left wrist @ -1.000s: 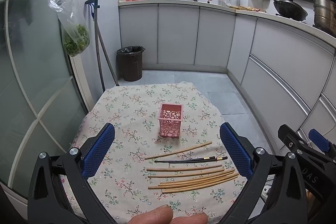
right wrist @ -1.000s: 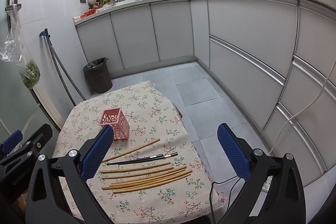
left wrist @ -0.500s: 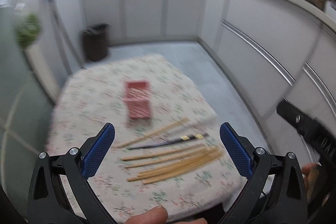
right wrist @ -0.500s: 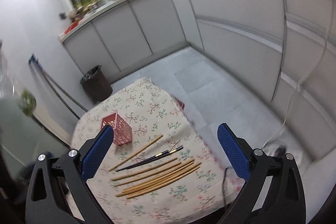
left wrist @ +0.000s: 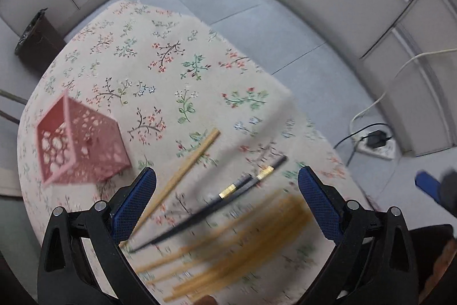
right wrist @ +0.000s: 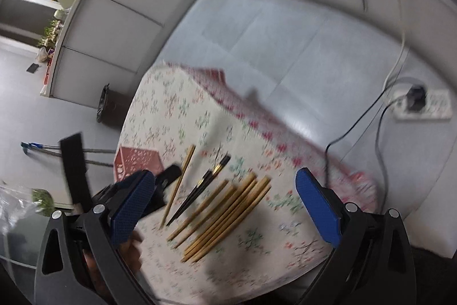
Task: Organize utensils
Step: 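Lower the left gripper onto a wooden chopstick and close it, then lift the wooden chopstick upright with the left gripper while the right gripper grasps another wooden chopstick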
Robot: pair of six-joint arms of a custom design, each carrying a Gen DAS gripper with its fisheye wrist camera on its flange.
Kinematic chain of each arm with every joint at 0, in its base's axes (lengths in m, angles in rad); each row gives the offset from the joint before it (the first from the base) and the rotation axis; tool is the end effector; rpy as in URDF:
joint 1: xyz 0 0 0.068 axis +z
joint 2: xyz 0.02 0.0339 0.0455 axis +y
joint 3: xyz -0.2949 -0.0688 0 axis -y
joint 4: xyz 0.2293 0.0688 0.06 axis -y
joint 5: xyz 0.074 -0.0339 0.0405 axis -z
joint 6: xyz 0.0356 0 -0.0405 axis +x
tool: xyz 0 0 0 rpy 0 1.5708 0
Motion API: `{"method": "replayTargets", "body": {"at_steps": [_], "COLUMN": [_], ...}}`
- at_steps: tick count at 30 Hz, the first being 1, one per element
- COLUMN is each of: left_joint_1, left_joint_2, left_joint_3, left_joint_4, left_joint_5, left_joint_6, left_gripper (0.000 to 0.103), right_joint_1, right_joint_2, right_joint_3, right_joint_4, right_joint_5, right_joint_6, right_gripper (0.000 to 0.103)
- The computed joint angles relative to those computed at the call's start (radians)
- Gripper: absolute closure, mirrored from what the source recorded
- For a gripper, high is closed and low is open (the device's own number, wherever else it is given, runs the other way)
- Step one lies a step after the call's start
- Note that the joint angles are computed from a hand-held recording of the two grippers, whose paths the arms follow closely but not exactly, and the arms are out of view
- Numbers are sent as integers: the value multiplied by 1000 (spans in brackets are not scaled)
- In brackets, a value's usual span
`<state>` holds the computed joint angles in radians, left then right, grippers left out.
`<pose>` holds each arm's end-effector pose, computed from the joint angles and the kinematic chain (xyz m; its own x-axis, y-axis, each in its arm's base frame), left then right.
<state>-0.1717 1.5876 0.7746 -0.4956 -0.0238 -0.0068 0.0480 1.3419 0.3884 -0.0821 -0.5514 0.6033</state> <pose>0.2509 -0.0427 0.1772 -0.9527 0.1583 -0.2593 0.1583 0.9872 0.0212 0.1868 0.0276 0.1587 -0.8821 0.4415 -0.1643 0.2340 0.7135 0.6604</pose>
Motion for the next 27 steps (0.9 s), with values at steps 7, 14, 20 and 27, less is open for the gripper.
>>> {"method": "replayTargets", "body": {"at_steps": [7, 14, 20, 27], "left_joint_1": [50, 125, 195, 175], "left_joint_2": [256, 341, 270, -1], "left_joint_3": [98, 116, 37, -219], "left_joint_4": [39, 63, 140, 310], "left_joint_5": [-23, 24, 74, 38], "left_joint_6": [90, 156, 228, 234], "left_gripper": [41, 46, 87, 96], "right_joint_1": [56, 53, 71, 158], "right_joint_2": [165, 193, 270, 318], "right_joint_3": [10, 25, 41, 58], "right_joint_4": [102, 81, 106, 168], "right_joint_5": [-48, -51, -72, -54], "right_joint_6": [63, 56, 79, 170], "right_gripper": [7, 7, 7, 23]}}
